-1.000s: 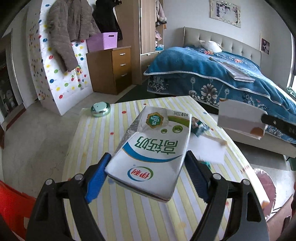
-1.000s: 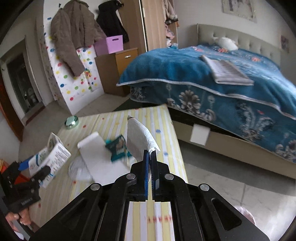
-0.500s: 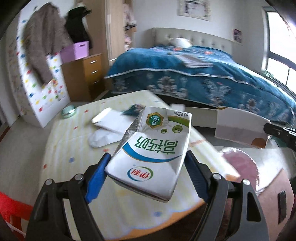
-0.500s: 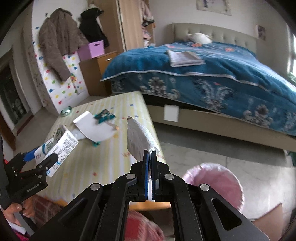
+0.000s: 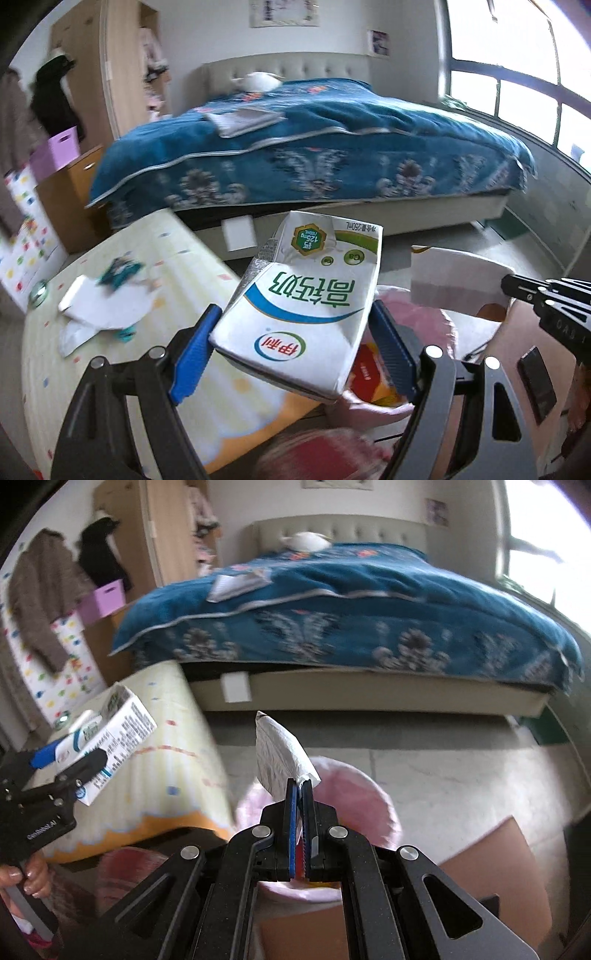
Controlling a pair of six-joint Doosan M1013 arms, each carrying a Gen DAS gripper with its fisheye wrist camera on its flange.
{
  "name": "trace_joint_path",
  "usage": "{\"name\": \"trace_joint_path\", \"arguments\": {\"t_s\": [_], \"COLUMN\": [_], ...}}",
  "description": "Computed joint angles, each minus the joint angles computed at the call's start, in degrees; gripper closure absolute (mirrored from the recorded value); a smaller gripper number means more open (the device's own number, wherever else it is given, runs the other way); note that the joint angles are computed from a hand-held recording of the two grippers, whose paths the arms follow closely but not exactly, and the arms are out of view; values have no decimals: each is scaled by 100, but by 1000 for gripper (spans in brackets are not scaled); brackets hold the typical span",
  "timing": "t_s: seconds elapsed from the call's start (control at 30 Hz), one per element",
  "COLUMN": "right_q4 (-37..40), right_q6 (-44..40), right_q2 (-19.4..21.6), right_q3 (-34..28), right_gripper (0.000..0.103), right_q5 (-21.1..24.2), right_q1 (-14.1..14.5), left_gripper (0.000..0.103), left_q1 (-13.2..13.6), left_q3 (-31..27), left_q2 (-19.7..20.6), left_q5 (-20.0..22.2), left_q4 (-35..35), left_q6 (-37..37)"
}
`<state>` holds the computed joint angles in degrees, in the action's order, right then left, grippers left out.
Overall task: Collect trash
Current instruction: 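Carry both items over the bin and open both tools to drop them, then bring both open tools back over the table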
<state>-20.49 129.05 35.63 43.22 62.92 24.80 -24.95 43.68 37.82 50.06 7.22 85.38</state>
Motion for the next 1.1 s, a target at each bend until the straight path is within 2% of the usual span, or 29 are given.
{"name": "trace_joint_path", "arguments": {"t_s": [0.37,0.43,0.5,0.57,0.67,0.83,1.0,1.1], "right_q4": [195,284,445,422,387,384,481,537], "right_q6": [132,81,42,105,160,230,123,-11], "right_q2": [-37,35,52,25,-74,-67,-74,-66], "right_q3": [327,240,227,278,432,356,277,199], "right_gripper": [100,96,91,77,76,75,75,72], "right_q5": [41,86,38,-33,-132,-95,-189,-276], "right_q1": [-332,-363,-416,-412,-401,-340,-271,-191], "left_gripper": [24,22,15,13,13,13,12,12], "left_q1": [-198,-199,-210,-201,-157,-52,42,100], "left_q3": [-1285,-1496,-1564,-1441,-1249,-812,-123,265], "left_q2": [818,940,991,932,821,553,119,-145], "left_q5": [738,886,916,844,784,611,300,142], "left_q4": [-421,-531,-450,-377,-298,-119,203,394], "left_q6": [584,667,627,620,523,176,-197,-423]}}
